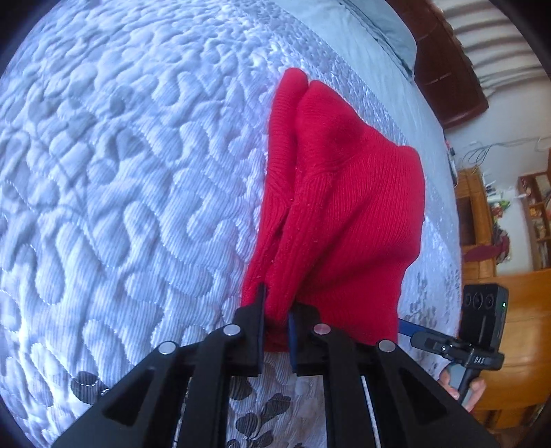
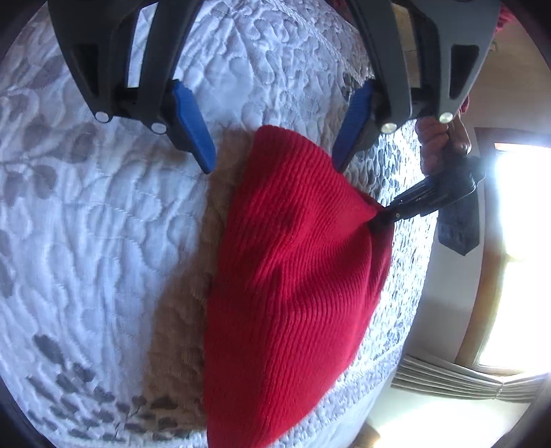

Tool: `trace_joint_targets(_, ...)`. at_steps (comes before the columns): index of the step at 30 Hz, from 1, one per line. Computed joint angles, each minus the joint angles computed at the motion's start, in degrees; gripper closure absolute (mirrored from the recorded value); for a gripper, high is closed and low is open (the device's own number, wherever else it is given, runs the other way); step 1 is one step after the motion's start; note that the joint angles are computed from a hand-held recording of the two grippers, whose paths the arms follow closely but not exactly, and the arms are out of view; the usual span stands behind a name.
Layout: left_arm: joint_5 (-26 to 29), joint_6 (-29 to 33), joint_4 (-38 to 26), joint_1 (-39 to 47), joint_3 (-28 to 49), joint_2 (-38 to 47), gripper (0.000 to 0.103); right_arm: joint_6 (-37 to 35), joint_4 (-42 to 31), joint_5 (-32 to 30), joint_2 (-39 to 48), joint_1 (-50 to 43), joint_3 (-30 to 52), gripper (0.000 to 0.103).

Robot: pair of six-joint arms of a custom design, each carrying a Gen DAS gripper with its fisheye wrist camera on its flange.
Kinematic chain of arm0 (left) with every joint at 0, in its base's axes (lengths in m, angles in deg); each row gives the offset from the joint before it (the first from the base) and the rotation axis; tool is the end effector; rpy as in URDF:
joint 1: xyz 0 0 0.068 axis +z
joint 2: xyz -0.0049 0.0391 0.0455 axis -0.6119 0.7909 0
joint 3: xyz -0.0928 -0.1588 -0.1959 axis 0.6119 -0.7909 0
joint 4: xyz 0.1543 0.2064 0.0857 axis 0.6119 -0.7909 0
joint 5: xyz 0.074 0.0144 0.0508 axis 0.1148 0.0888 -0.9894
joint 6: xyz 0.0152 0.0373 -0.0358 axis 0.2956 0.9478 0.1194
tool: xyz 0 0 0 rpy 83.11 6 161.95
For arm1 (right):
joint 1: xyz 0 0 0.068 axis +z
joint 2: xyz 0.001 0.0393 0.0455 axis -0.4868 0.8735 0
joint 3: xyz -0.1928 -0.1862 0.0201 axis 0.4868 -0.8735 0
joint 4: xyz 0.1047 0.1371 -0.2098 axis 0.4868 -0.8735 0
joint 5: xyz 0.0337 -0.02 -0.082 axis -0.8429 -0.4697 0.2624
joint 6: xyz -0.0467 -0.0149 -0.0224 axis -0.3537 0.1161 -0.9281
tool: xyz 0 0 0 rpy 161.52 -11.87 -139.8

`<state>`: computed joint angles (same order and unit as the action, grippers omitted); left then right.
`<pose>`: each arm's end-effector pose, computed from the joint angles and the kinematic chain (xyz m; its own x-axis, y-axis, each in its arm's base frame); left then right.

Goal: Fold small clothes

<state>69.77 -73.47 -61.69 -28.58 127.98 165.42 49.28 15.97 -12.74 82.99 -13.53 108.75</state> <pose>0.3821 0.0408 0.1600 -0.9887 0.0588 -0.1382 0.1268 0.8198 -0.5585 0.2738 0.0941 0.1588 -0.9512 0.2957 -0.0879 0.1825 0.7690 0.6126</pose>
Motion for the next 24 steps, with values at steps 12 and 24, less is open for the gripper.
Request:
trace_joint_targets(12,-2.28,0.47,1.48,-2.41,0.22,0.52,0.091,3.47,6.31,-2.32,4.57,1.57,-0.73,0.085)
trace_joint_targets(24,-0.42,5.43,-1.33,-6.06,-11.01,-6.57,0.090,1.80,-7.68,-0.14,-19.25,0.48,-11.53,0.089)
